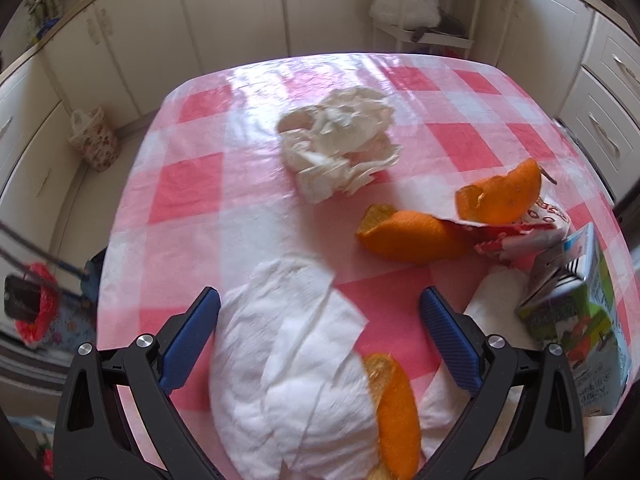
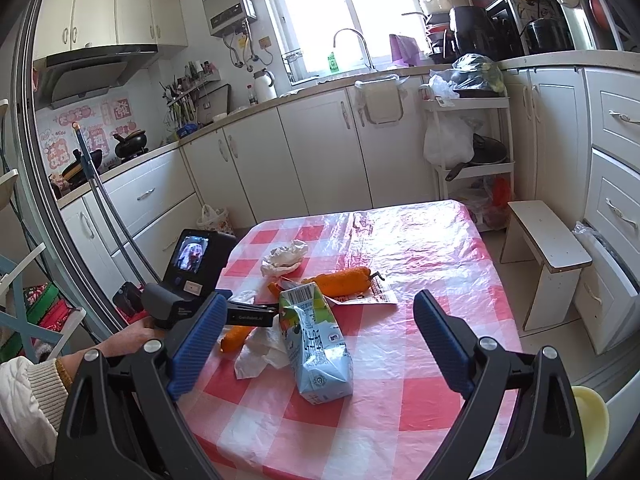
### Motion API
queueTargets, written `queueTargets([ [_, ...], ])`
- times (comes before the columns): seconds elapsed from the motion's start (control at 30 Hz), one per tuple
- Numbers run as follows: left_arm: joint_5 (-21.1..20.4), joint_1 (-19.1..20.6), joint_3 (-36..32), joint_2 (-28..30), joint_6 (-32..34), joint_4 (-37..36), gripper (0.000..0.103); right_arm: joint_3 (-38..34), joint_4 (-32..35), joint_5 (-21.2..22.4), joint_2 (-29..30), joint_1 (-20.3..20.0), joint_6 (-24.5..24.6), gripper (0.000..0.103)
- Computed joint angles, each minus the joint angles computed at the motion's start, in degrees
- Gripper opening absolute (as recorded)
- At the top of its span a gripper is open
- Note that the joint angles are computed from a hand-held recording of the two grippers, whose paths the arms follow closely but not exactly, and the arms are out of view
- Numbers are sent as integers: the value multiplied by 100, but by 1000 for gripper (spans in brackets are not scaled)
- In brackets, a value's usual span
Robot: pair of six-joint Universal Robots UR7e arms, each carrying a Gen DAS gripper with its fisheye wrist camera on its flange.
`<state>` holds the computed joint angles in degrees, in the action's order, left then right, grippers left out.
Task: Collect trash
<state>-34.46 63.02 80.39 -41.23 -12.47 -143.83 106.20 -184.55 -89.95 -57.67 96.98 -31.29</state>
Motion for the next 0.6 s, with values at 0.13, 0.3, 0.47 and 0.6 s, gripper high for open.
queueTargets([
  [0.13, 453, -234, 1014, -420, 118, -1708, 96, 37, -26, 103, -42, -34, 8, 91],
  [0.3, 1521, -772, 1715, -520, 1361, -3591, 96, 58, -42, 189, -63, -47, 19, 91],
  [0.47, 1533, -1157, 2312, -920, 1434, -3966, 96, 106, -89, 272, -101, -62, 54, 91],
  [0.6, 1698, -1439, 2811, -1192, 1360, -4201, 96, 139, -122, 269, -124, -65, 16, 91],
])
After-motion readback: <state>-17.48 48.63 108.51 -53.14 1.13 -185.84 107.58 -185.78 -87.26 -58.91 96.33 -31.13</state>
